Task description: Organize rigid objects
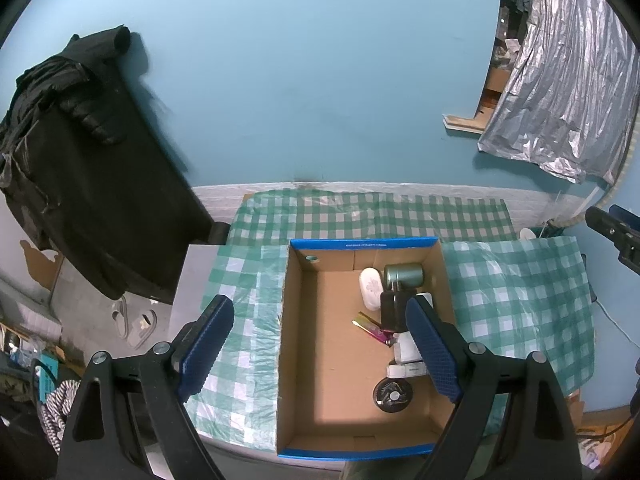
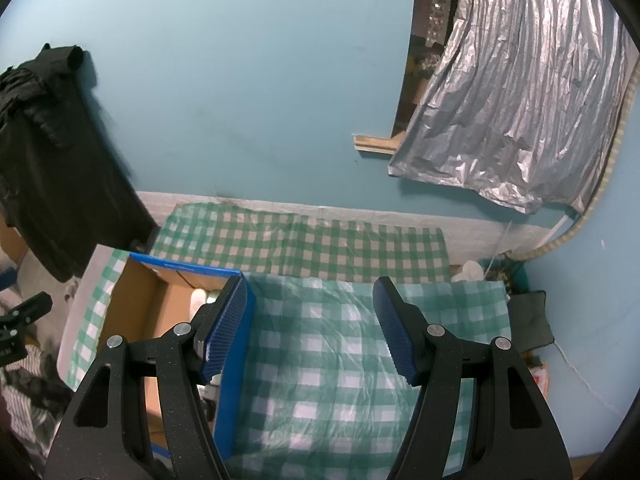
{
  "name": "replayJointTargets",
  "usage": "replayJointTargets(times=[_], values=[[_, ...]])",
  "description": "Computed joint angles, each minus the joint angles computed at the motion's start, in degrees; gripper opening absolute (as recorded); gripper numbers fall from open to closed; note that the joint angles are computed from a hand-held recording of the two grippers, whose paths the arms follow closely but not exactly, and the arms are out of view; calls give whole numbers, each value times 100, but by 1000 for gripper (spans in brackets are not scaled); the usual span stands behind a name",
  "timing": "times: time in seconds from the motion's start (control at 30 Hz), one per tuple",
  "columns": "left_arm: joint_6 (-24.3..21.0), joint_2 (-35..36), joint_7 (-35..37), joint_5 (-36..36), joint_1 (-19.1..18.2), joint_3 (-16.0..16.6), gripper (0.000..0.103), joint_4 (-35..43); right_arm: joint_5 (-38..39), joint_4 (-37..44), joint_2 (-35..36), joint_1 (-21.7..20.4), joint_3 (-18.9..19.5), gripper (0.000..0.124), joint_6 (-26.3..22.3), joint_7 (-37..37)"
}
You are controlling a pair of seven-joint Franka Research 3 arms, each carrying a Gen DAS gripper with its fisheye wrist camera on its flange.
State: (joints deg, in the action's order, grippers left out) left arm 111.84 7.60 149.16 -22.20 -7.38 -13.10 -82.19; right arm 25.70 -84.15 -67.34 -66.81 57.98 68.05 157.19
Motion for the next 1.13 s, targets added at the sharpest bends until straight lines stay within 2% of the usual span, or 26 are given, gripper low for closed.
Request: replayJointTargets(times=[1.13], values=[[-184, -104, 45, 48, 16, 67, 90, -125, 107, 94, -54, -71, -33, 65, -114, -35]])
